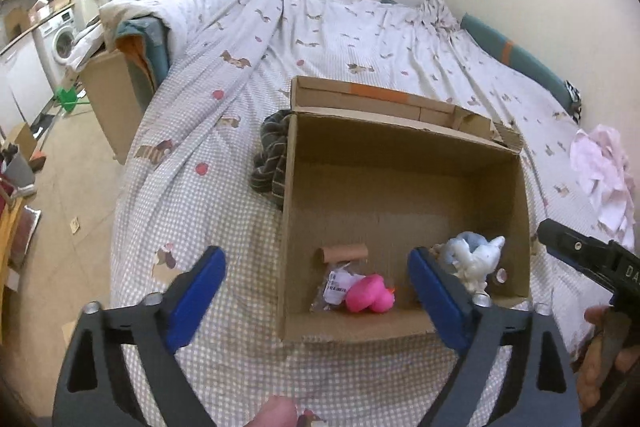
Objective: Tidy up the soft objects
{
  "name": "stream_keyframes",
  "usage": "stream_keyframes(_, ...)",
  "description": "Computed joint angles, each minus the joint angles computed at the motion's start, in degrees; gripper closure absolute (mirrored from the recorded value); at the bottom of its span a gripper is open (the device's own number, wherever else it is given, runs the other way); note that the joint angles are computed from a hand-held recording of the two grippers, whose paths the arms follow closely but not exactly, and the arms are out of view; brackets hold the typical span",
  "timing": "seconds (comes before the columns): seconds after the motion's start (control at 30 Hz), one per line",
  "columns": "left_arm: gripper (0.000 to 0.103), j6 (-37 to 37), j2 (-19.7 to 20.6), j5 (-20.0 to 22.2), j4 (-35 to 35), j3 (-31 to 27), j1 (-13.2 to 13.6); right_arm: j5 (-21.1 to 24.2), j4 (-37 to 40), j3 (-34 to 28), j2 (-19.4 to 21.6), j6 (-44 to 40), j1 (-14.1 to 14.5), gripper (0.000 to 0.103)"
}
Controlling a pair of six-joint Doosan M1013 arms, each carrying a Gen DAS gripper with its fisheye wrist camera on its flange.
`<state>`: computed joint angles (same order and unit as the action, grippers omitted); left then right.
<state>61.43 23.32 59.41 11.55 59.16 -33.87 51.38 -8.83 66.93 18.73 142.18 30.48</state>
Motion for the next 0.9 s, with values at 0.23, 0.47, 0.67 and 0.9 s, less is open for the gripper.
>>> stream_keyframes(0.23,0.001,-1.3,-3.0,-3.5,3.5,3.5,-1.1,-2.8,-6.5,2.3,-2.7,0.3,2.1,0.000)
stream_keyframes(0.47,0.001,-1.6,-6.3,-5.9,4.9,7.3,-2.4,-3.0,-14.4,4.5,-4.9,4.4,4.5,0.000)
stream_keyframes(0.67,0.001,-3.8,-8.6,-5.8,9.6,10.0,-4.3,-2.6,-16.9,6.3,-6.1,6.5,5.8,0.000)
stream_keyframes(0.9,0.001,-6.2,-10.0,-4.8,11.3,12.2,-5.1,-2.3,-18.1,8.5,-6.5,7.5,7.2,0.000)
